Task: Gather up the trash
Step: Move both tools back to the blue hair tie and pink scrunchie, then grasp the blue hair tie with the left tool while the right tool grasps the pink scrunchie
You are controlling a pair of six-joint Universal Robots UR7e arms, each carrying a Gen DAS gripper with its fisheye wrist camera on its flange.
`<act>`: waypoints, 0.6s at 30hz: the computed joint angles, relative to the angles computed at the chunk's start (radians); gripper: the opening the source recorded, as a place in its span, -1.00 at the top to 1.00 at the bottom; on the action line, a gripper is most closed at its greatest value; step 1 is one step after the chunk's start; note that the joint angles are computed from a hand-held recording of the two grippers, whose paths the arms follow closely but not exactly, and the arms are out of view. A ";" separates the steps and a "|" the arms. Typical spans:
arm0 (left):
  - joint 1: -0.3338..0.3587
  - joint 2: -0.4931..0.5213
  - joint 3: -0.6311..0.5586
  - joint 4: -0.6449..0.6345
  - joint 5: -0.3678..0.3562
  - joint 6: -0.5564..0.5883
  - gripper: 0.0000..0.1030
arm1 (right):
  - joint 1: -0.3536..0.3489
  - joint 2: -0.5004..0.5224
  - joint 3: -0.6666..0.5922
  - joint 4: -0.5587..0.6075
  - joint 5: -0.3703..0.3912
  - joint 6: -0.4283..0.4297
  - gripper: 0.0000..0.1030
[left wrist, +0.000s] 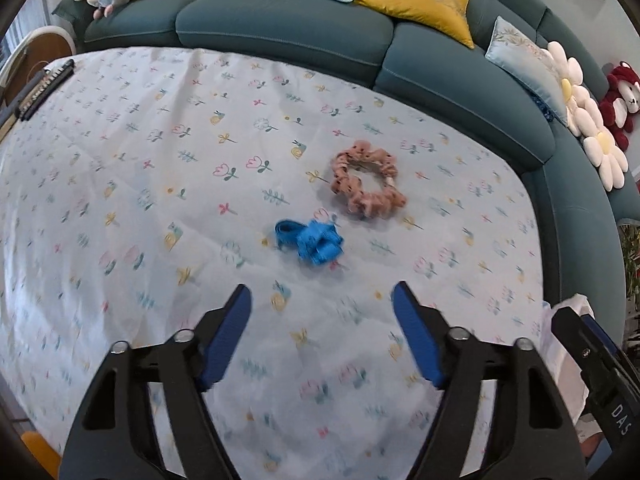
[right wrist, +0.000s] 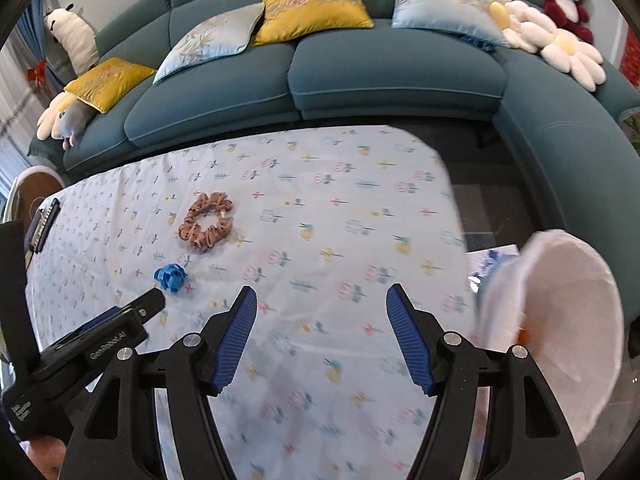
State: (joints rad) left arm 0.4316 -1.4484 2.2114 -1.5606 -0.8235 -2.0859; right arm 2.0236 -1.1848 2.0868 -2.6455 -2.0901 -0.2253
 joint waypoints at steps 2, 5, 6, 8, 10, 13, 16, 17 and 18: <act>0.031 -0.016 0.019 -0.043 0.012 0.040 -0.18 | 0.001 0.036 -0.015 -0.005 0.005 0.003 -0.26; 0.067 -0.028 0.040 -0.103 0.031 0.092 -0.10 | 0.002 0.083 -0.034 -0.015 0.006 0.001 -0.26; 0.075 -0.030 0.045 -0.120 0.036 0.107 -0.07 | 0.002 0.095 -0.039 -0.018 0.006 0.001 -0.26; 0.093 -0.027 0.053 -0.159 0.045 0.140 0.01 | 0.002 0.124 -0.052 -0.025 0.007 0.002 -0.26; 0.112 -0.030 0.065 -0.211 0.046 0.188 0.33 | 0.001 0.144 -0.062 -0.027 0.013 0.004 -0.26; 0.120 -0.035 0.077 -0.243 0.050 0.218 0.50 | -0.002 0.176 -0.080 -0.024 0.029 0.018 -0.26; 0.110 -0.062 0.091 -0.232 0.061 0.196 0.55 | 0.001 0.212 -0.105 -0.013 0.052 0.026 -0.26; 0.108 -0.071 0.094 -0.223 0.064 0.186 0.55 | 0.004 0.226 -0.113 -0.012 0.059 0.025 -0.26; 0.108 -0.083 0.097 -0.209 0.065 0.177 0.55 | 0.007 0.239 -0.120 -0.012 0.062 0.023 -0.25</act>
State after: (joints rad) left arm 0.5395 -1.5314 2.3080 -1.7700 -0.7586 -1.9085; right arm 2.0304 -0.9461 1.9666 -2.6578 -2.0283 -0.2023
